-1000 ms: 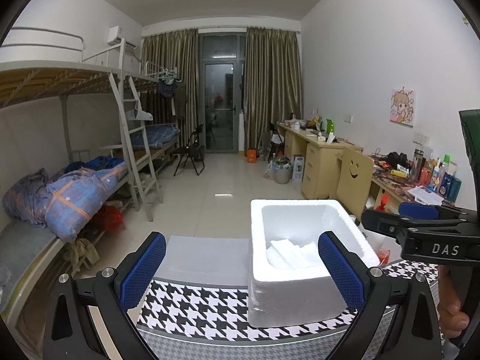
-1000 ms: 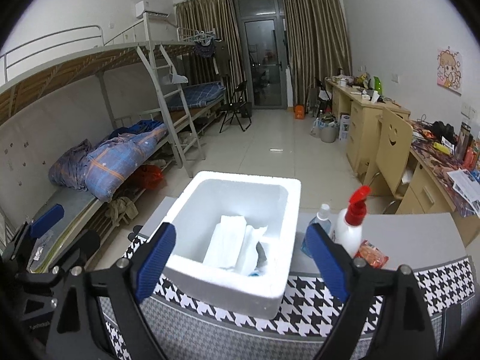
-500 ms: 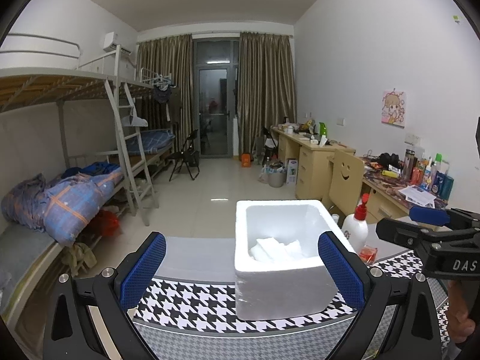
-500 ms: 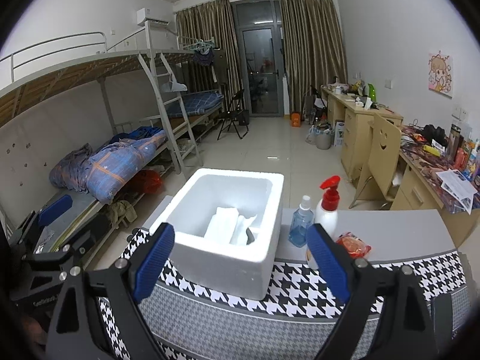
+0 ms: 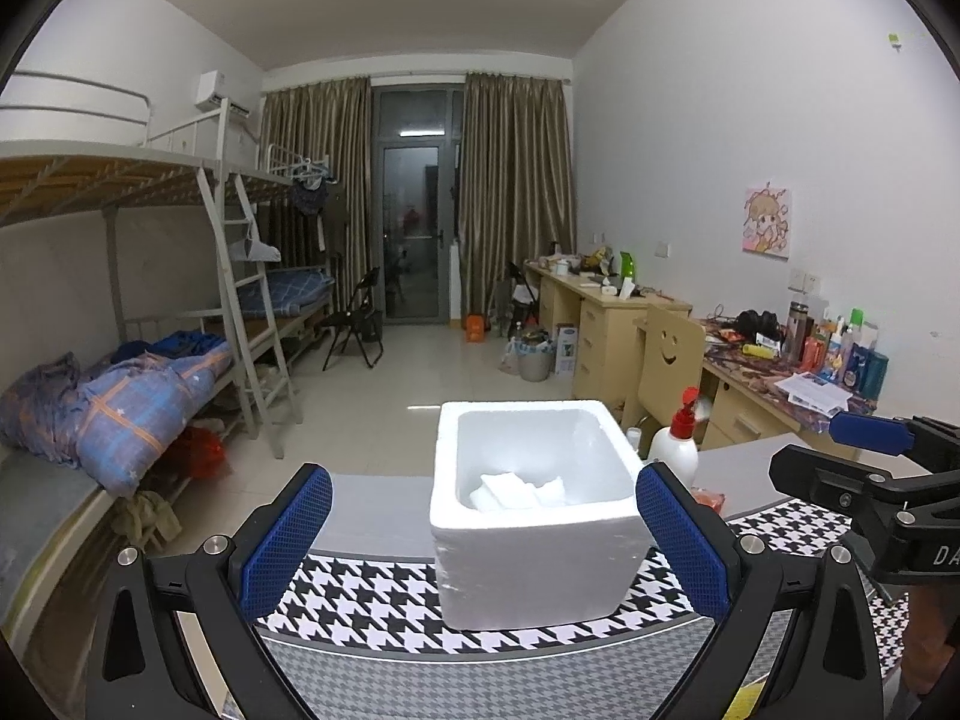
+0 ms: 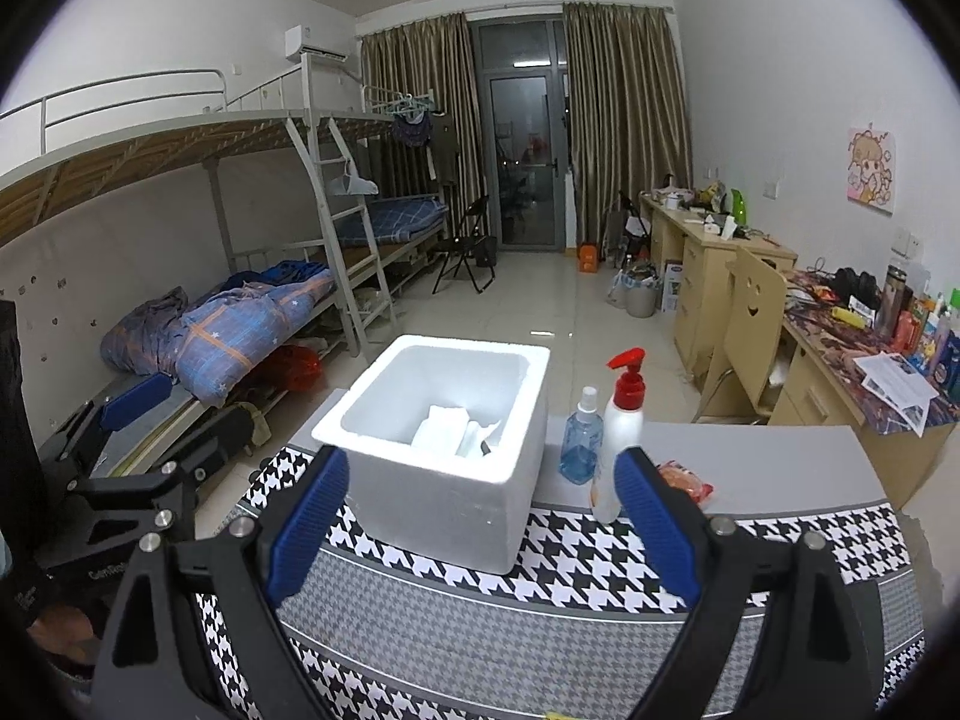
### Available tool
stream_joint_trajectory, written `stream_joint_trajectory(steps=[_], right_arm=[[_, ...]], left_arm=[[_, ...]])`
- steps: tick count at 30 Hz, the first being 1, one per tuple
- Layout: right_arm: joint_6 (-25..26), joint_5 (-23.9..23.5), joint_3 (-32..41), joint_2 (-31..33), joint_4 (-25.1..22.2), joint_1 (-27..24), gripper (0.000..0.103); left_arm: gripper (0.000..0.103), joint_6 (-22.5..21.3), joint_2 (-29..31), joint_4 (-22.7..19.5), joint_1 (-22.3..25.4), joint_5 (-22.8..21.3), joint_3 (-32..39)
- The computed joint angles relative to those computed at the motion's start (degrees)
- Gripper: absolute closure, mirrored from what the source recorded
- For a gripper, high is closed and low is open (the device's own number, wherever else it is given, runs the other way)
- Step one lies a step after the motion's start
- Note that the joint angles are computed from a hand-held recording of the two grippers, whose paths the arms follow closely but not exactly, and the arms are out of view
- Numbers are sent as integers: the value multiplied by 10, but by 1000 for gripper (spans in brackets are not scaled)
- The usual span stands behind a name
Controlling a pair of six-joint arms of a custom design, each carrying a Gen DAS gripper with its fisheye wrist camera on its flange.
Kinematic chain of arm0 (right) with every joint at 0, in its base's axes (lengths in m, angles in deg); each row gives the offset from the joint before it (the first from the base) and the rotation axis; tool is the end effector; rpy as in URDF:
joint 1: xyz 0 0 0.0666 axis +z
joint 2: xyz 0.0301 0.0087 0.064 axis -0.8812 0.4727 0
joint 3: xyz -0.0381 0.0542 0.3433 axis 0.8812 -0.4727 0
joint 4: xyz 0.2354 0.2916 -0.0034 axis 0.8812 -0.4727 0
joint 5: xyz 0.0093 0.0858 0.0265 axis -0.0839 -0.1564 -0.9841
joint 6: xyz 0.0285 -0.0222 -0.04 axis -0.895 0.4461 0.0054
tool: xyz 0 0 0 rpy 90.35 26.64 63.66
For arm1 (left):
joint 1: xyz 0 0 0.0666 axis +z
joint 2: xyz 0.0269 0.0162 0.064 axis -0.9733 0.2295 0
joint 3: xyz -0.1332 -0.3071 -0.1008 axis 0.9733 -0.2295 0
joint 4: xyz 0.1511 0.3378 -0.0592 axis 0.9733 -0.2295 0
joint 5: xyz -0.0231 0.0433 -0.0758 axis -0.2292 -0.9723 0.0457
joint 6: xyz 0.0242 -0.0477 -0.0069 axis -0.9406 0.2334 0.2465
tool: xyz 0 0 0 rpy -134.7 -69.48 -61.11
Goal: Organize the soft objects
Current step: 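Move both tools back toward the yellow mesh sleeve and white foam tube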
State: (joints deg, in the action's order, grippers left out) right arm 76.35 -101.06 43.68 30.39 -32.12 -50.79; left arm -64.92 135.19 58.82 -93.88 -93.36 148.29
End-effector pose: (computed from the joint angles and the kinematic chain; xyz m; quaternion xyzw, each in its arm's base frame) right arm 0.6616 0.1362 0.4401 -0.1588 0.8435 0.1320 0.4958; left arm 0.6270 -0.1826 0.4206 -0.0184 0.8174 0.0034 0.5758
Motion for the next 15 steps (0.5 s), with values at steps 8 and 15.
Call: stream_joint_trajectory(steps=[8,15], right_arm=[[-3,4,-68,-37,37,-9,10],[4,5,-121,-71,64,-15,10]], left_arm=[[1,4,-23,12,-12,2,-32],[1,-2,-38,27,-26,0,-54]])
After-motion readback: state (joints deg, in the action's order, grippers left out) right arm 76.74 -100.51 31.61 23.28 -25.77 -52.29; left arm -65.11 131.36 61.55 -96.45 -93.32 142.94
